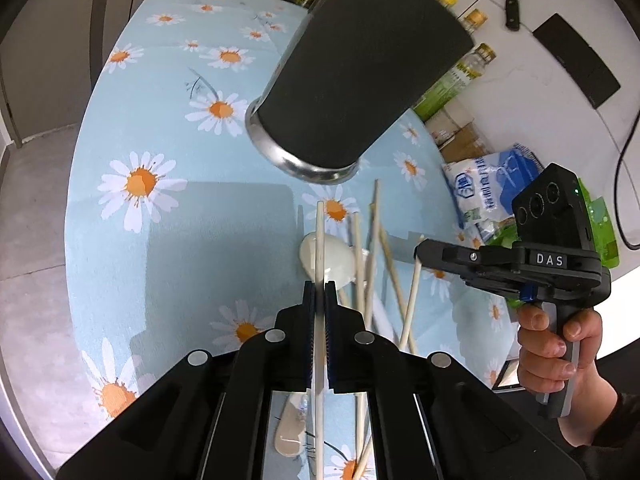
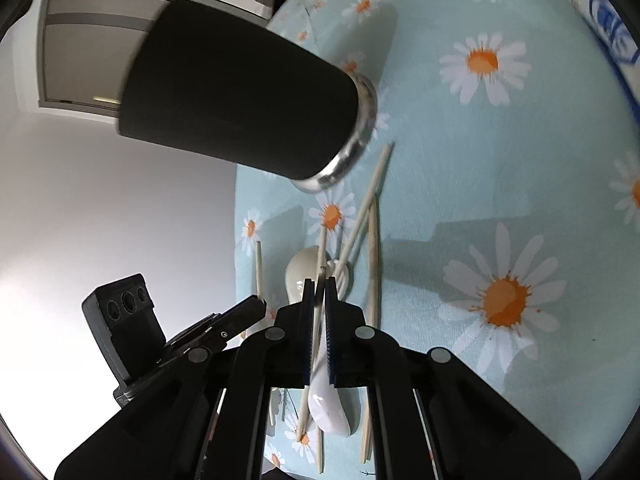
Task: Organize utensils
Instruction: 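Lift both chopsticks and carry them over the black holder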
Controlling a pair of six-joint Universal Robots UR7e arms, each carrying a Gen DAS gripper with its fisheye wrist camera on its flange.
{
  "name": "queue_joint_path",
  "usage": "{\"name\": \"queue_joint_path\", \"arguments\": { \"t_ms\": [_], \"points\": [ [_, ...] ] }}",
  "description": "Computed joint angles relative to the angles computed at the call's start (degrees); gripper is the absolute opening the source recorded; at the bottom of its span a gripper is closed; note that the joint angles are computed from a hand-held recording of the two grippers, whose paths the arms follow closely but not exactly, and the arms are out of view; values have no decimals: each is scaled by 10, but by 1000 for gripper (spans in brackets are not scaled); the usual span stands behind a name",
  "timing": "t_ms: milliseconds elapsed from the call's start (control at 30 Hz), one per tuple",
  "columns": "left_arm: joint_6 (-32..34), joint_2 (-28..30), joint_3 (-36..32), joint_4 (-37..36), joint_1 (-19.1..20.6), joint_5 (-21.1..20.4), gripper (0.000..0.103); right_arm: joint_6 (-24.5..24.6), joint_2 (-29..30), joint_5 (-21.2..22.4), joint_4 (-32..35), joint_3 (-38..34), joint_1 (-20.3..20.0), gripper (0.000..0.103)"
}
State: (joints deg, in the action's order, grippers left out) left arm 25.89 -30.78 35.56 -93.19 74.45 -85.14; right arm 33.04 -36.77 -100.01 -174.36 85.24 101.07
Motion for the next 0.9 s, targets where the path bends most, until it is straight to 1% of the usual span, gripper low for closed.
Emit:
{"name": "queue_joint_path", "arguments": {
  "t_ms": [200,300,400,567,700,900],
  "points": [
    [2,-25,35,-28,-1,-28,3,-30,-21,-16,-25,17,11,6],
    [-2,-38,54,-51,-2,-42,3,-52,-25,-29,-25,15,19,6],
    [-7,-49,65,-69,-1,-68,3,-77,-34,-41,-20,13,29,6],
    [-7,-68,97,-122,-8,-85,3,-115,-35,-68,-5,-12,45,6],
    [-15,-80,119,-164,-13,-97,3,-142,-46,-78,2,-14,57,6],
    [-19,-95,145,-204,-22,-97,3,-194,-56,-88,14,-28,70,6]
  ]
}}
